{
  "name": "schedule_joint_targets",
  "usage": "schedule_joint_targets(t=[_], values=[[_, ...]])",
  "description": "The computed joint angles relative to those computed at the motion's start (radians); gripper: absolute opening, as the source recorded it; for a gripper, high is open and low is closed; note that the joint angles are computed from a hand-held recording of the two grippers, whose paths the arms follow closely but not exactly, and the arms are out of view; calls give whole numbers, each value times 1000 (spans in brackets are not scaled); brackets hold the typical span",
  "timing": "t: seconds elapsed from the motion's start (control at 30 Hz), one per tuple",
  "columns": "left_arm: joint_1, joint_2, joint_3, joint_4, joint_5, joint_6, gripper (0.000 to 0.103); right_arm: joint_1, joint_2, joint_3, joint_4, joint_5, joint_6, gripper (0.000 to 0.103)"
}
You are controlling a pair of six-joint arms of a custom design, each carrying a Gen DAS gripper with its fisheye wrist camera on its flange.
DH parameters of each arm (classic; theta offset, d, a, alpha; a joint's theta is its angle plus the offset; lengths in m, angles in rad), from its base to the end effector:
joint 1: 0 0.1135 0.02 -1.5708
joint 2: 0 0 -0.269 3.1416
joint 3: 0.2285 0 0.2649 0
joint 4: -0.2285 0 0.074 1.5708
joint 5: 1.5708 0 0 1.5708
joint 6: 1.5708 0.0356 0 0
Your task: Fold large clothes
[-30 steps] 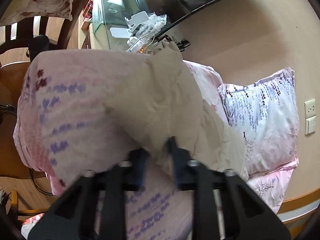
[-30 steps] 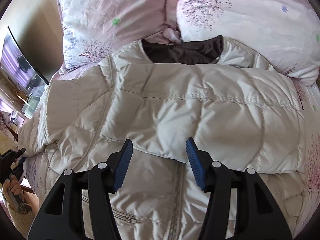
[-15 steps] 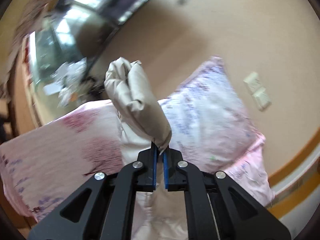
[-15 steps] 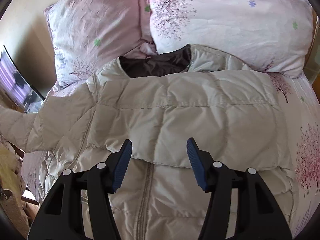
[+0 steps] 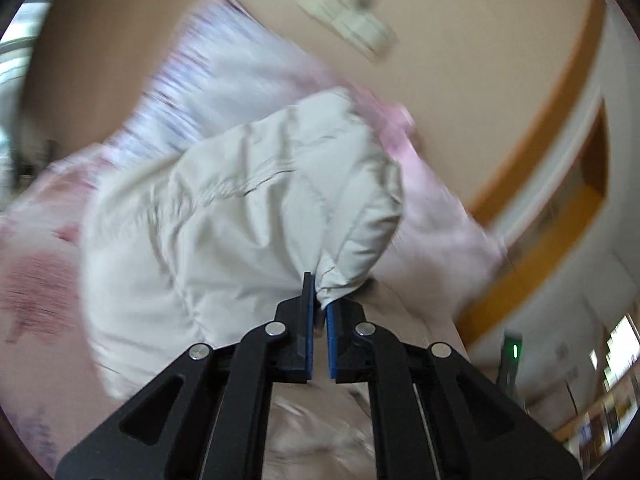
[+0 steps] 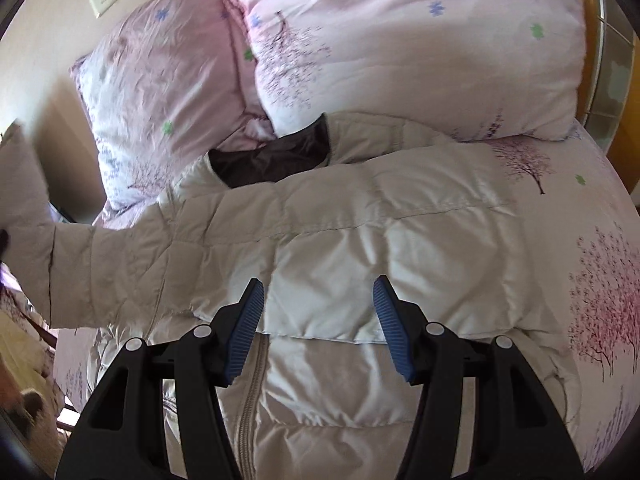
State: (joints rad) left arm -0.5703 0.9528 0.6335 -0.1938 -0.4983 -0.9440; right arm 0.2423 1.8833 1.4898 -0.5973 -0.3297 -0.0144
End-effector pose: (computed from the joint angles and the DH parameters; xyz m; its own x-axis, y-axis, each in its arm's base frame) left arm 0.1941 -0.1043 0.2571 -0.3426 -0.6254 -0.7010 -0.2621 0.7802 -0.5680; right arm 0.4079 0.1127 0.2359 -0.8062 -0.2133 -0.5519 -0.4109 0.8730 0.2629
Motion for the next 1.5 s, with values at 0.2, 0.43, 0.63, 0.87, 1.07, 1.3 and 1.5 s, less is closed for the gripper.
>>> schedule_joint_targets(t=[0.2,0.43,0.63,0.87,1.07,1.3,1.5], values=[[8,493,217,123,277,64,6,-49,14,10,-22,-44,17,58],[-22,757,388,47,329,93,10,-78,61,59,-85,-150,34,58],[-20,776,418,-1,372,119,19,-91,95,93,-138,-280,42,58],[-87,506,176,137,308,112,98,-81,175,150,-252,-392,16,58],[-124,315,106,-158,12,25,98,-51,204,166,-327,-401,-55,52],[-30,138,-20,-350,-17,-108,98,1,203,128,-289,-381,-69,13],[-10,33,-101,-415,-45,-181,98,-11,-14,-55,6,-288,18,9]])
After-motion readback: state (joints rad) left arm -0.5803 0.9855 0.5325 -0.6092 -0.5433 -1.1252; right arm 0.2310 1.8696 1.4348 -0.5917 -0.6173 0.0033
